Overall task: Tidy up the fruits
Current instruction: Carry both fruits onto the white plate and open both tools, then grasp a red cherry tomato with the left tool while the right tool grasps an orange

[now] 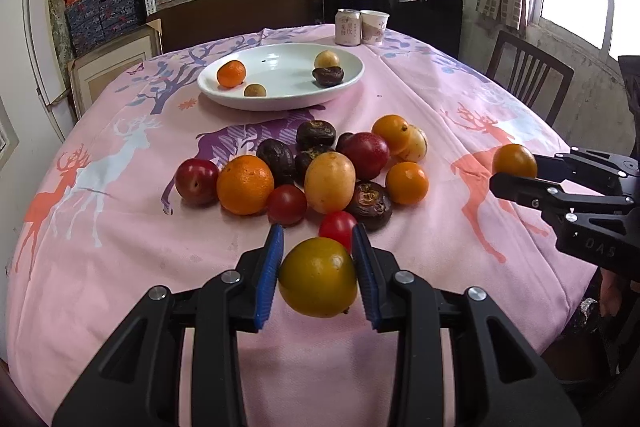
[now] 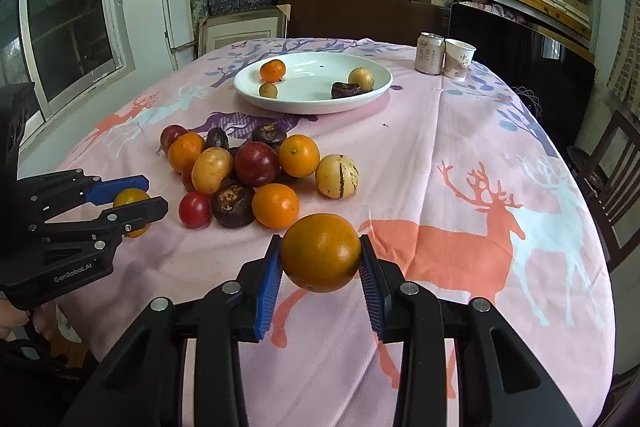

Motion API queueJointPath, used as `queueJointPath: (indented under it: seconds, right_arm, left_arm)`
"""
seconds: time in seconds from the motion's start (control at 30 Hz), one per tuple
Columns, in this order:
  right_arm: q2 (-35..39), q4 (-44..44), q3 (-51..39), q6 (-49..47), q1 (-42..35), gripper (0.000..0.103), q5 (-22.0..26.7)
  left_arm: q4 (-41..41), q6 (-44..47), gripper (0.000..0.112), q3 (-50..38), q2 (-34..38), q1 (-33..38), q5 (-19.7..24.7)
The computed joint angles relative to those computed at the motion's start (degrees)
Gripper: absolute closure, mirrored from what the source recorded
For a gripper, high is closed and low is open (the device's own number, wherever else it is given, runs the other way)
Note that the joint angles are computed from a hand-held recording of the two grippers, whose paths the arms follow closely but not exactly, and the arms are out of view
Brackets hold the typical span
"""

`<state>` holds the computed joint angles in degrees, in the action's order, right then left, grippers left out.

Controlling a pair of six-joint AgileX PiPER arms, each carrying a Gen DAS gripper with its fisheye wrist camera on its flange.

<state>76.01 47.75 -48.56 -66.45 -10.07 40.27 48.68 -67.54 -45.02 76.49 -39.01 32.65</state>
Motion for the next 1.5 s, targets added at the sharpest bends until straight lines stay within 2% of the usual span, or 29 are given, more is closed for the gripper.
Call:
queueJointPath:
  seconds: [0.1,0.23,0.43,0.57,0.7,0.8,0.97,1.0,1.03,1.07,1.13,1.2,1.23,1.37,1.5]
  right_arm:
    - [0.46,3.37,-2.37,-1.94,-2.75,0.066,3.43]
    - [2.87,6.62,-7.98,-2.94,-5.79,0.066,7.51]
    - [10.50,5.08,-18.99,2.22,-4.27,0.066,8.56]
    - [18.44,1.66,-29.70,8.97,-0.34,0.066,9.22]
    - [28.38,-2.33,-43.06,17.20,4.98,0.065,11.32]
    - [35.30,-6.21,-51.81,22.35,9.18,0.065,11.20]
    - [48.82,-13.07,-70.07,32.53,14.17,0.065,15.51]
    - [50.20,-13.09,-71.69,32.77,14.64,0.060,15.35]
    - [50.13,-13.31,-71.37,32.97,14.85,0.046,13.93]
    - [48.99,-13.29,-69.41,33.04,15.06,0.041,11.26]
    - [47.03,-10.83,-66.50,31.06,14.47,0.040,10.16]
    - [43.90,-10.13,-61.83,28.69,14.12,0.040,8.01]
    - [41.89,-10.47,-58.93,27.96,13.93,0.040,7.07]
    - [34.11,-9.08,-47.50,23.48,11.98,0.040,7.78]
    - [24.67,-4.85,-32.12,13.43,8.74,0.040,8.21]
  left_arm:
    - [-2.64,4.29,0.078,0.04,-3.70,3.00,-1.19]
    - [-11.74,16.60,0.078,-1.85,-6.59,9.95,-4.01]
    - [-27.30,36.40,0.078,-9.71,-2.28,19.34,-6.44]
    - [-35.68,46.93,0.078,-18.95,5.85,22.80,-6.80]
    - [-44.37,55.72,0.078,-32.78,18.29,25.93,-4.72]
    - [-47.52,57.62,0.078,-43.79,28.07,27.99,-1.23]
    - [-53.00,58.75,0.076,-65.54,44.87,32.47,9.31]
    - [-54.64,59.35,0.067,-67.86,46.59,33.59,10.45]
    - [-54.50,58.47,0.058,-68.84,47.15,34.02,10.70]
    - [-54.18,57.21,0.055,-67.52,46.16,34.56,9.27]
    - [-53.73,56.63,0.043,-62.36,42.54,34.84,5.43]
    - [-51.48,54.82,0.042,-56.76,38.36,34.67,2.51]
    - [-53.62,56.82,0.042,-53.07,35.53,34.95,1.16]
    - [-54.23,59.16,0.030,-38.43,24.83,33.57,-3.36]
    - [-47.49,55.92,0.025,-23.30,14.13,29.80,-7.08]
